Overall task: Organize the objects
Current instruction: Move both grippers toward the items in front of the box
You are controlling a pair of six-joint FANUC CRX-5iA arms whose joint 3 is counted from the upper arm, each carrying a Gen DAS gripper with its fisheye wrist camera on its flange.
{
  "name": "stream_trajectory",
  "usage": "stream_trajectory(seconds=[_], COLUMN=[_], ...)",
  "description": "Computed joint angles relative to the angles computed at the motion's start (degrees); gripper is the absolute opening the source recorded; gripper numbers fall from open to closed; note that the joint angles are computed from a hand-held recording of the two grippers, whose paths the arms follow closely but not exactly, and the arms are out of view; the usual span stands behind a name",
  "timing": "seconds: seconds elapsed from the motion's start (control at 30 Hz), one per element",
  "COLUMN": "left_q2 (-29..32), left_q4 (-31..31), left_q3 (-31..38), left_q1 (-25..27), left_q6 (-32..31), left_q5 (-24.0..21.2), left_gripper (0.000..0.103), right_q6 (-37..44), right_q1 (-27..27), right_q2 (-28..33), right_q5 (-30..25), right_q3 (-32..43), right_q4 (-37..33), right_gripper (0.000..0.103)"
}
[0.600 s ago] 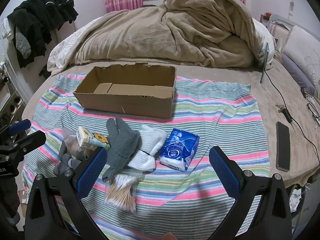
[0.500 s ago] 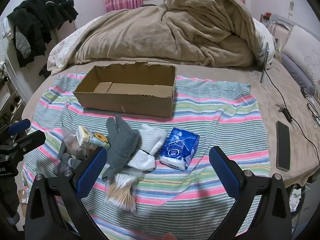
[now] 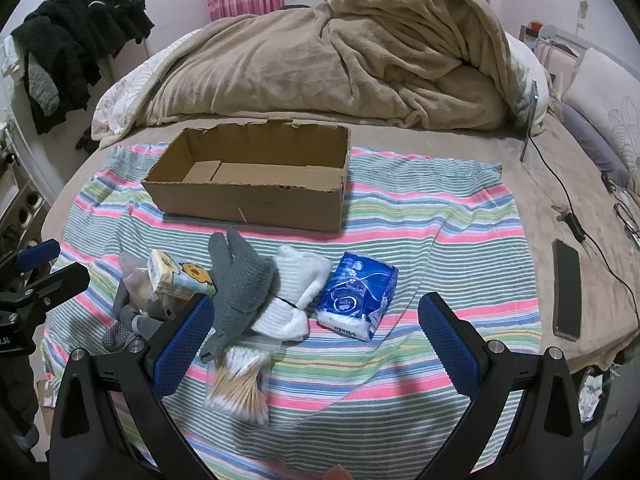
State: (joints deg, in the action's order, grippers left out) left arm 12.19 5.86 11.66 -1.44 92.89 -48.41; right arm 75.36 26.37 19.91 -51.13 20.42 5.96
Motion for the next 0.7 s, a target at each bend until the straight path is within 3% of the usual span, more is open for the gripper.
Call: stream_trajectory(seconds=[0.7], left_q2=[1.3], left_q4=[0.3], left_q3=[-0.2], left_q1=[0.6], left_q6=[-0.2], left_q5=[-0.6], left_gripper=[0.102], right_q6=[-0.1], right_q1=[-0.3], right_q2=[1.4], right_q5=[-0.7], right_q3=[1.1], right_q4=[0.0], right_gripper=[0.103])
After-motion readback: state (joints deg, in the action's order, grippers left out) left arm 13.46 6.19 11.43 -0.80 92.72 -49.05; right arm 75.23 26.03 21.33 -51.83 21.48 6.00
